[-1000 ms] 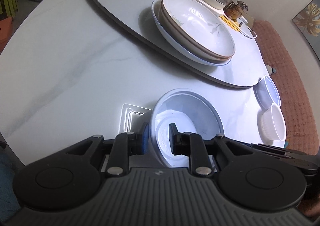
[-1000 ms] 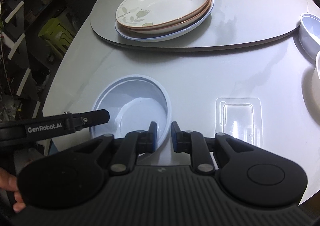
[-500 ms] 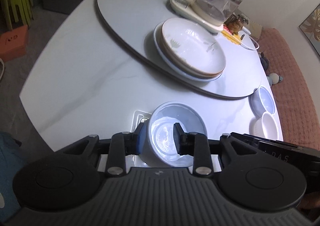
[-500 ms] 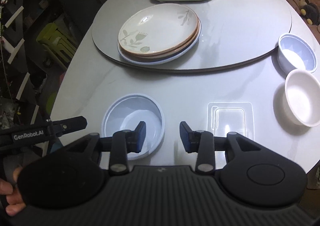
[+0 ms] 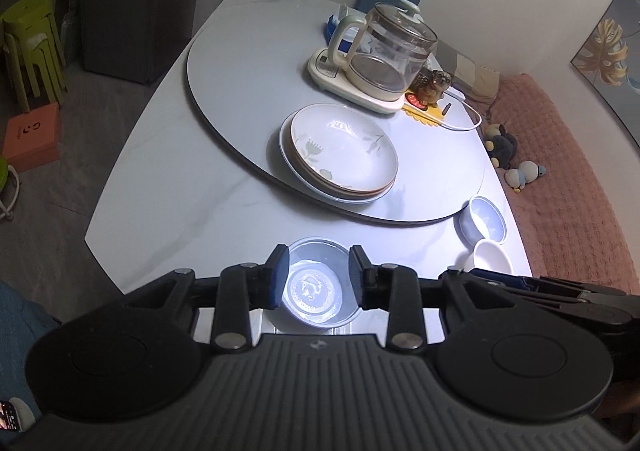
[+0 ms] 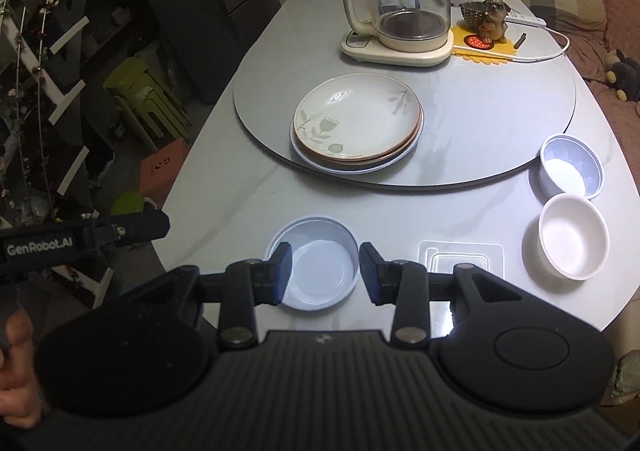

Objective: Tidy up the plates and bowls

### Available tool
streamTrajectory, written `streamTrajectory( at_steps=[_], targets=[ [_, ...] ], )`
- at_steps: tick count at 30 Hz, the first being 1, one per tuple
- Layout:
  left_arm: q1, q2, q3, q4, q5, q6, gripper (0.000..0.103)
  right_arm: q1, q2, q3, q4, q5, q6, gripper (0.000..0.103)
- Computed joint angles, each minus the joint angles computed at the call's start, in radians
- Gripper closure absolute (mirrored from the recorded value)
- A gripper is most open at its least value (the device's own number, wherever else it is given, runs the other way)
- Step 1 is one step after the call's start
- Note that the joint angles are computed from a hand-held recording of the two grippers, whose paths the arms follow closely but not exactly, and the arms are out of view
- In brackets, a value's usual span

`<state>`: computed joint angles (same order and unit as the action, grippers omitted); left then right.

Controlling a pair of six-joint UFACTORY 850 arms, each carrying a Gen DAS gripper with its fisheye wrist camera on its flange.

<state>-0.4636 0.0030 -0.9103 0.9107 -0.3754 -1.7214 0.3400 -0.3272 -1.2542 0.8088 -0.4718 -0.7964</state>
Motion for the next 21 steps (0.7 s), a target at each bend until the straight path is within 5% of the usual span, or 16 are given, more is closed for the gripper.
streamTrajectory(
  at_steps=[9, 21],
  targets=[
    [-0.052, 0.003, -0.005, -0.016, -0.028, 0.008, 0.065, -0.018, 0.032, 0.04, 0.035, 0.015, -0.005, 0.063],
    [-0.075, -0.161, -0.185, -0.069, -0.027, 0.085, 0.065, -0.097, 0.0, -0.004, 0.073, 0.012, -0.116, 0.063]
  ],
)
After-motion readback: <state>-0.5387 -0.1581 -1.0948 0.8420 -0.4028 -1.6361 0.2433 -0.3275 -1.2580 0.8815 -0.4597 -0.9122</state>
